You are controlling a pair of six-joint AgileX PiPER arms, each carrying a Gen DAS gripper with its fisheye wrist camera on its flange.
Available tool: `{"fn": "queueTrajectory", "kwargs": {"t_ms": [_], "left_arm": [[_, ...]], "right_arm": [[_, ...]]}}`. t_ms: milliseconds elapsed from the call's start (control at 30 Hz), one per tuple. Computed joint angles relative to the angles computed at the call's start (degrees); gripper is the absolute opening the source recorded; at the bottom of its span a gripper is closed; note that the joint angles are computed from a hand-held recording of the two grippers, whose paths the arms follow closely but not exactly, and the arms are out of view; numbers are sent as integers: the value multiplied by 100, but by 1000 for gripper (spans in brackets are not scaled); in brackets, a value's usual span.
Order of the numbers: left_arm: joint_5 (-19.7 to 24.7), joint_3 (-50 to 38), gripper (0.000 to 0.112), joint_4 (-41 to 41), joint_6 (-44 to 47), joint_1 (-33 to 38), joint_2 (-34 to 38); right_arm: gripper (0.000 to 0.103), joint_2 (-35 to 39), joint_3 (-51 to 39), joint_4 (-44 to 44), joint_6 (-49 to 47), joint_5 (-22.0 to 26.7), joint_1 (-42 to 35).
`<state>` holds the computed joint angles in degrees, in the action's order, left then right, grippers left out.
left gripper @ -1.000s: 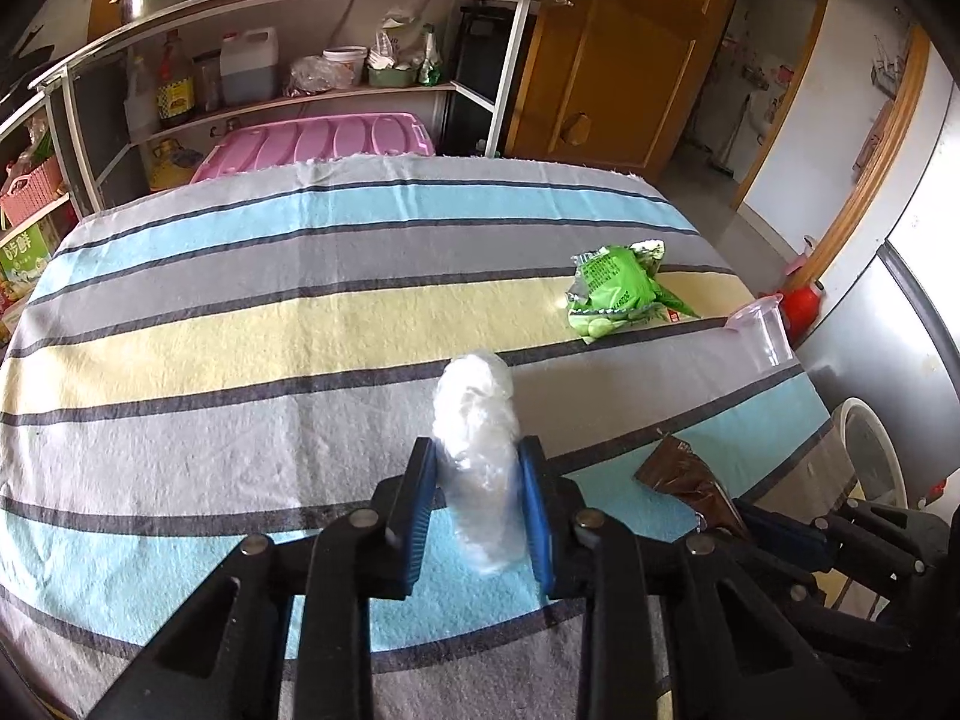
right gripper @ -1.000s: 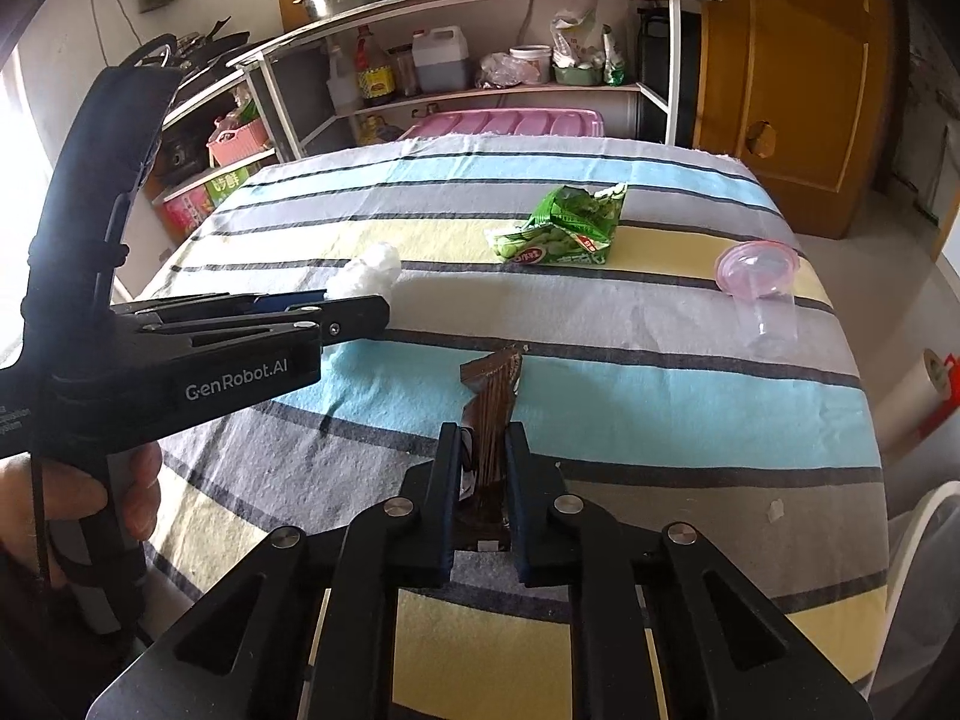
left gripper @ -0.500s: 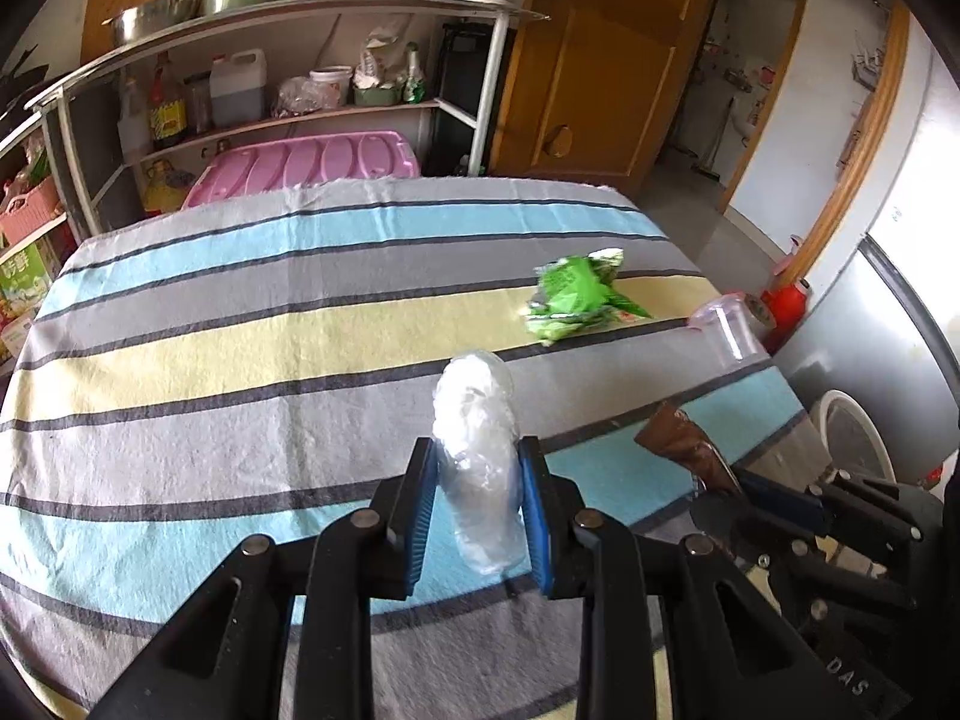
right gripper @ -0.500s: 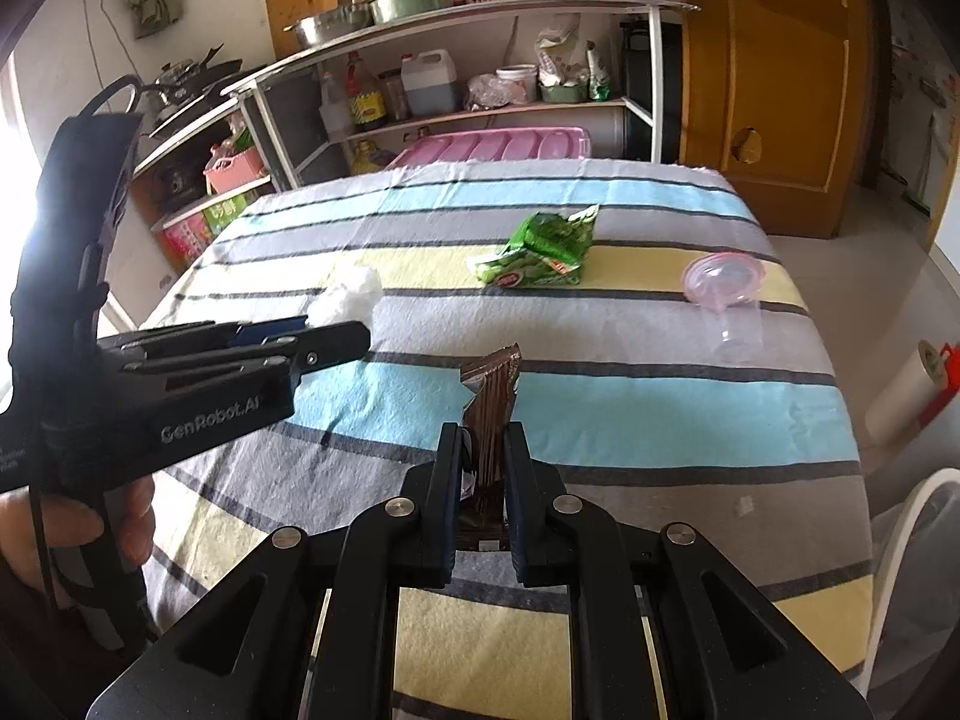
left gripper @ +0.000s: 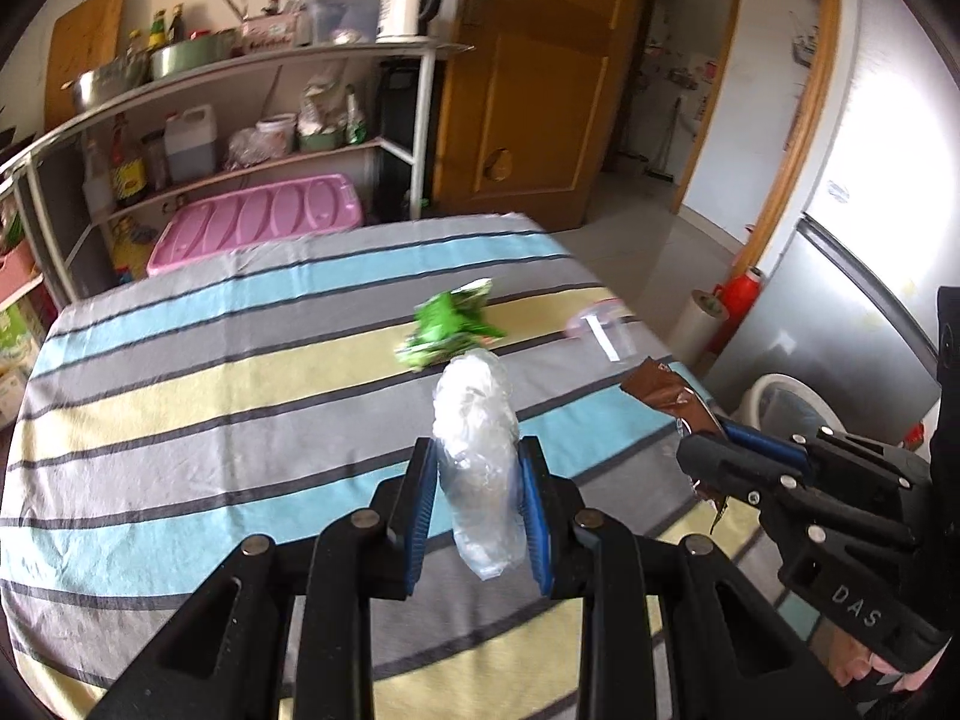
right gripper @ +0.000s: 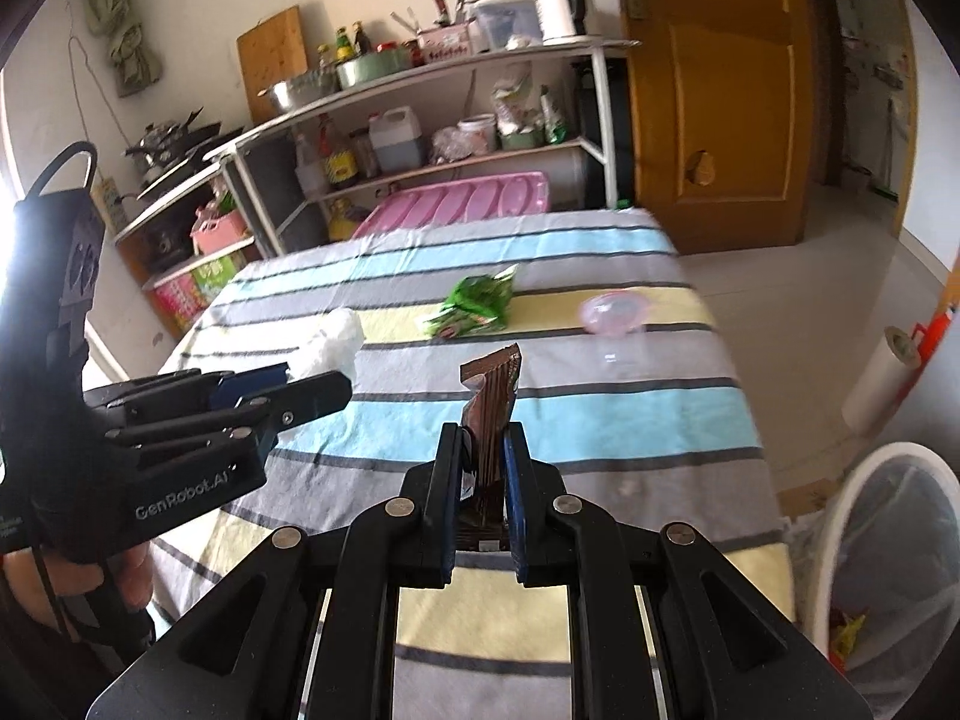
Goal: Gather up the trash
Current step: 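Carry the white bag and brown wrapper over the bin with both grippers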
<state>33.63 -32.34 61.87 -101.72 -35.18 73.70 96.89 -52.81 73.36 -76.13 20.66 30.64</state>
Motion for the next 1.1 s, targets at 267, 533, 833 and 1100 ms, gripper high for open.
{"fn": "queueTrajectory", "kwargs": {"t_ms": [267,533,833,1100], "left_arm": [[381,-664,29,-7,-37,-760,472],[377,-1698,29,-72,285,-1202,1339],[253,-3103,29,-521,1159,-1394,2455],[95,-4506,29,-1358,2332,-1440,3529]], "right_arm": [[14,-518,373,239,-419,382,-855],[14,-897,650,199,-729,820,-2001],[14,-826,595,82,-943,1207,-3279],[14,-513,339,-214,-965,1425,-4259]]}}
